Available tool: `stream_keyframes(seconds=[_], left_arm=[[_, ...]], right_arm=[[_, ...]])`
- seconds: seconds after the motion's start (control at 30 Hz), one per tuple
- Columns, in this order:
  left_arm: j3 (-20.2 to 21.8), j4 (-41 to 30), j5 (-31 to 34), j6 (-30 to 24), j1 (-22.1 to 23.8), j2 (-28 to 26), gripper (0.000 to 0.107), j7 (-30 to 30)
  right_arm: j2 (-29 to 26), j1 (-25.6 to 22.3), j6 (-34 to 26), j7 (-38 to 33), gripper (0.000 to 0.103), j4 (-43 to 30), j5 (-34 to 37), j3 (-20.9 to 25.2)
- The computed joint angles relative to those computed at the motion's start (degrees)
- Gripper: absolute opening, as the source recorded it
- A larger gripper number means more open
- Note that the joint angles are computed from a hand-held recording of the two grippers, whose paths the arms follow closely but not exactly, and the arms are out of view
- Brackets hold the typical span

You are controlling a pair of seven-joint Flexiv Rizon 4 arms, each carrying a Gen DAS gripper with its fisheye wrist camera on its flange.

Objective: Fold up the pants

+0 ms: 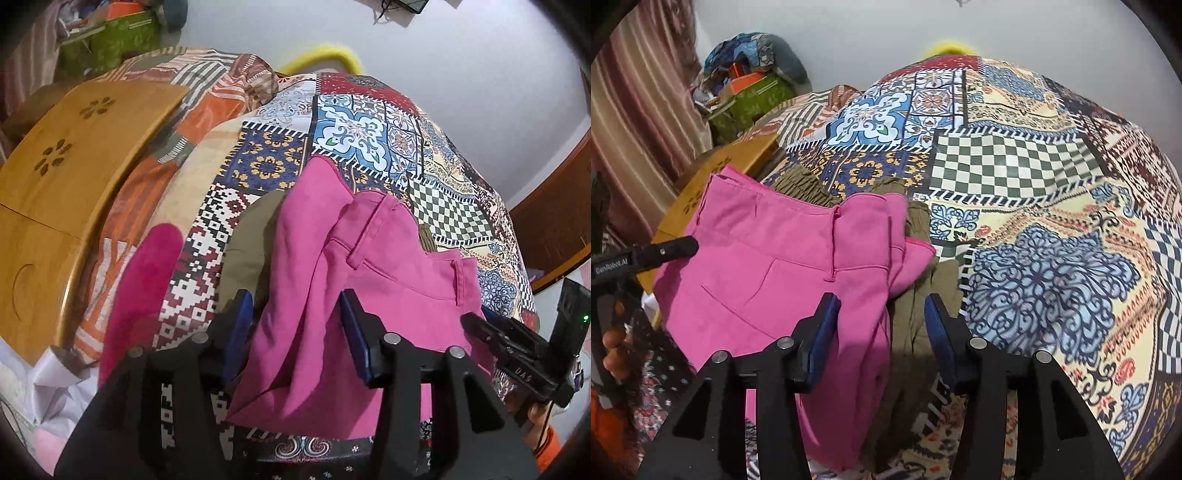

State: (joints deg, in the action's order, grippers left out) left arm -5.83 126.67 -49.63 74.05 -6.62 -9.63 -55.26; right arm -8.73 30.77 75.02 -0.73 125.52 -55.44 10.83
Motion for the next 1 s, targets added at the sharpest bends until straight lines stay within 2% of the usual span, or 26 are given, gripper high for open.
stream_keyframes(seconds=[0.07,0.1,0.17,0.23,0.27,0.33,0.37,0.4,0.6,1.0], left_arm=[[1.4,0.2,5.3,0.7,-0.7,1.0,0.049,-3.0],[2.1,0.3,8.6,1.0,-0.9,1.5,0.049,-5.0],[4.0,0.0,16.6,1.1,-1.3,2.4,0.049,-10.1],[6.5,-1.1,28.0,0.0,-1.5,4.0,0.049,-17.5],[6.5,-0.8,29.4,-0.5,-1.2,5.1,0.049,-18.0],[6.1,0.4,29.8,-0.8,-0.8,8.0,0.049,-18.0],[6.0,0.9,29.9,-0.8,-0.8,9.1,0.049,-17.9],[6.0,2.0,30.0,-0.5,-1.1,11.5,0.049,-17.7],[6.2,6.0,30.9,0.5,-4.5,23.8,0.049,-18.0],[3.9,9.3,36.7,-0.7,-10.7,50.1,0.049,-28.2]], right_arm=[[1.3,0.0,-1.7,-1.4,0.045,0.2,0.3,0.6],[2.2,0.4,-4.7,-1.8,0.045,0.1,0.1,1.0],[4.5,0.3,-8.2,-3.2,0.045,0.4,-0.1,2.2],[7.1,0.0,-10.5,-4.2,0.045,1.0,-0.3,3.4],[8.6,-0.3,-11.2,-4.3,0.045,1.4,-0.5,4.1],[11.6,-0.9,-12.1,-4.1,0.045,2.0,-0.7,5.3],[12.5,-1.6,-16.7,-3.0,0.045,1.2,-1.0,7.3],[14.4,-1.0,-17.5,-2.7,0.045,1.5,-1.1,7.3],[22.0,-2.9,-18.7,0.6,0.045,1.2,-4.7,11.6],[35.1,-4.7,-24.5,5.1,0.045,-2.7,-10.4,23.2]])
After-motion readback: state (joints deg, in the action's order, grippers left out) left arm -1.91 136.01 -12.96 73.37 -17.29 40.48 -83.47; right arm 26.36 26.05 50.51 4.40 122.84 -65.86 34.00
